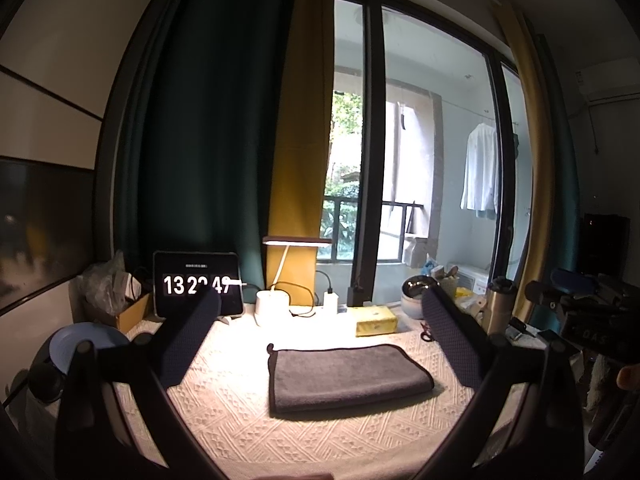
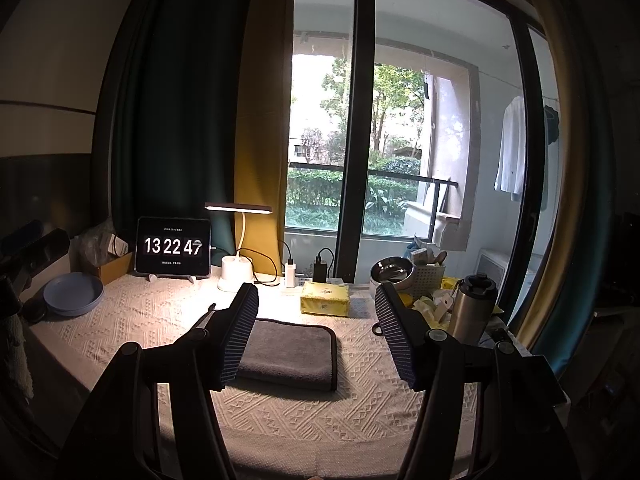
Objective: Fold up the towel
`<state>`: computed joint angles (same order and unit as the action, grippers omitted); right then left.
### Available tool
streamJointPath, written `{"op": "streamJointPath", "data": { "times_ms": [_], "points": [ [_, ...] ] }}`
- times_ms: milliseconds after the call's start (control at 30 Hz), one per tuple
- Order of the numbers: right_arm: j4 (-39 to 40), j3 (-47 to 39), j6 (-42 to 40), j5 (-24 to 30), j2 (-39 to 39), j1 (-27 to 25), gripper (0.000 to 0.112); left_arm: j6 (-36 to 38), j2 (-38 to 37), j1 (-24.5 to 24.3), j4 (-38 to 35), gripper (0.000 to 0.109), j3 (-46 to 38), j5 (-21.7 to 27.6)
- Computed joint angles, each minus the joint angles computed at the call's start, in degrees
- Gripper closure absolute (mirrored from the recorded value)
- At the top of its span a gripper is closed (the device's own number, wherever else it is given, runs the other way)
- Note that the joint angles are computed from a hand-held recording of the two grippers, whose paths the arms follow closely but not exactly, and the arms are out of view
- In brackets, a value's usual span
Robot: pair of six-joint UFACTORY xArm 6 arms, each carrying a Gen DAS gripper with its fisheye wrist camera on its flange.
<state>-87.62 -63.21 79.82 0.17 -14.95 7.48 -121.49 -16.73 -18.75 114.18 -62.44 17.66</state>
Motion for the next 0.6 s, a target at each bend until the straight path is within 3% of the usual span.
{"op": "streamJointPath", "data": {
  "times_ms": [333,600],
  "points": [
    [0.50,-0.10,-0.55,-0.15,0.25,0.08,0.048,0.16,0.64,-0.05,-0.45,0.006,-0.10,0.21],
    [3.77,-0.67,-3.50,-2.46,2.56,-1.25,0.048,1.78,4.54,0.68,-2.20,0.006,-2.96,-3.40]
  ]
}}
